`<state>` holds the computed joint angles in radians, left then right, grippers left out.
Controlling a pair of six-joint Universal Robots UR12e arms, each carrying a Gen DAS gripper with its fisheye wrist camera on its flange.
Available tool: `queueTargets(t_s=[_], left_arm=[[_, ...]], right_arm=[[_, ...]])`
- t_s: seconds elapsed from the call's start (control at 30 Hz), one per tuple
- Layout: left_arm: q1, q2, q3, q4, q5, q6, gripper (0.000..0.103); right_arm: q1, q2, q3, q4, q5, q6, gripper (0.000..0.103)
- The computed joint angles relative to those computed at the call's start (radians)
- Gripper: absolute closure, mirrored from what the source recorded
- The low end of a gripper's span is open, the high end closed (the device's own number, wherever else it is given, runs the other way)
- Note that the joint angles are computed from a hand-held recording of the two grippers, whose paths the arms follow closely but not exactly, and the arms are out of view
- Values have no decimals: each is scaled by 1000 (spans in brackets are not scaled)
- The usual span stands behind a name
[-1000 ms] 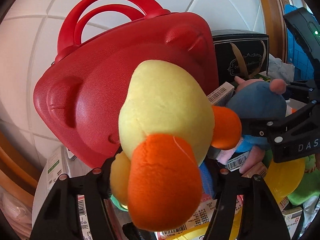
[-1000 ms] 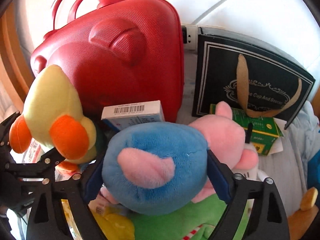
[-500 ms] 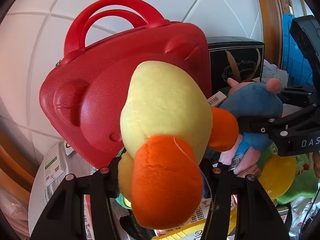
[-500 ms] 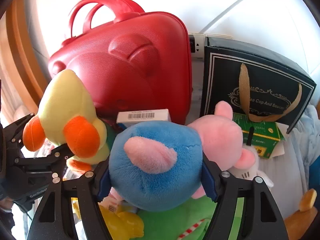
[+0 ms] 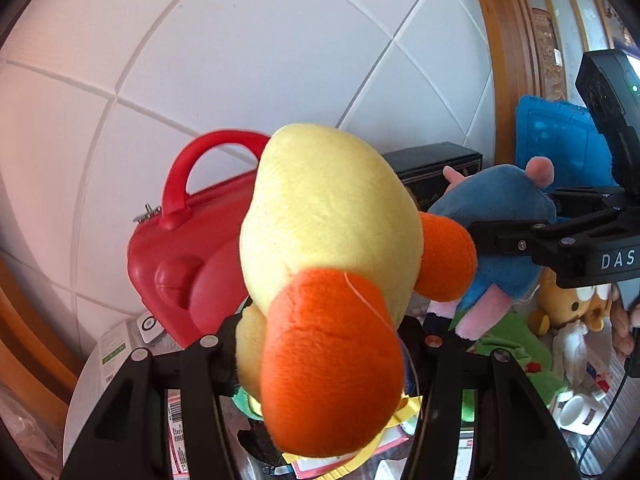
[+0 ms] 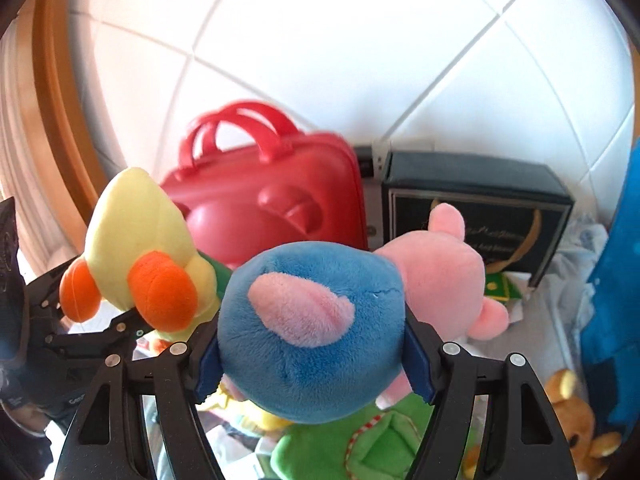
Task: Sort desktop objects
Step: 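Carry the duck and pig over the blue crate and open both tools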
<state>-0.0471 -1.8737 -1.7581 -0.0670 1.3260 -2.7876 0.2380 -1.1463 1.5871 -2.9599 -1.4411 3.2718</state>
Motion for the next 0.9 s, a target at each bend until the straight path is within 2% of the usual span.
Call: queueTargets(t_s=[0.1,0.27,0.43,0.53,0.67,0.77,0.83,0.87,0.9], left_arm=[[-10,39,-15,25,-24,15,49],[-37,97,-25,51,-84,4,49],[-100,129,-14,90,-161,26,49],[-150,125,13,117,-214,25,49],[-217,99,61,125,-308,-6,48],[-274,70,109,123,-359,-11,47],[-312,43,154,100,-382,-23,43],[-330,29,185,59,-387,-13,37],[-351,15,213,26,-374,-10,33]], right_arm=[[-7,-68,76,-71,-11,18,30],[-14,-193,167,-135,-81,54,29],[-20,-326,272,-223,-207,56,29],[-24,-405,332,-251,-321,53,28],[-55,-513,410,-247,-438,82,26],[-89,-590,453,-204,-506,123,25],[-114,-629,468,-163,-549,148,20],[-128,-636,464,-142,-567,161,18],[-147,-649,466,-110,-578,181,8]])
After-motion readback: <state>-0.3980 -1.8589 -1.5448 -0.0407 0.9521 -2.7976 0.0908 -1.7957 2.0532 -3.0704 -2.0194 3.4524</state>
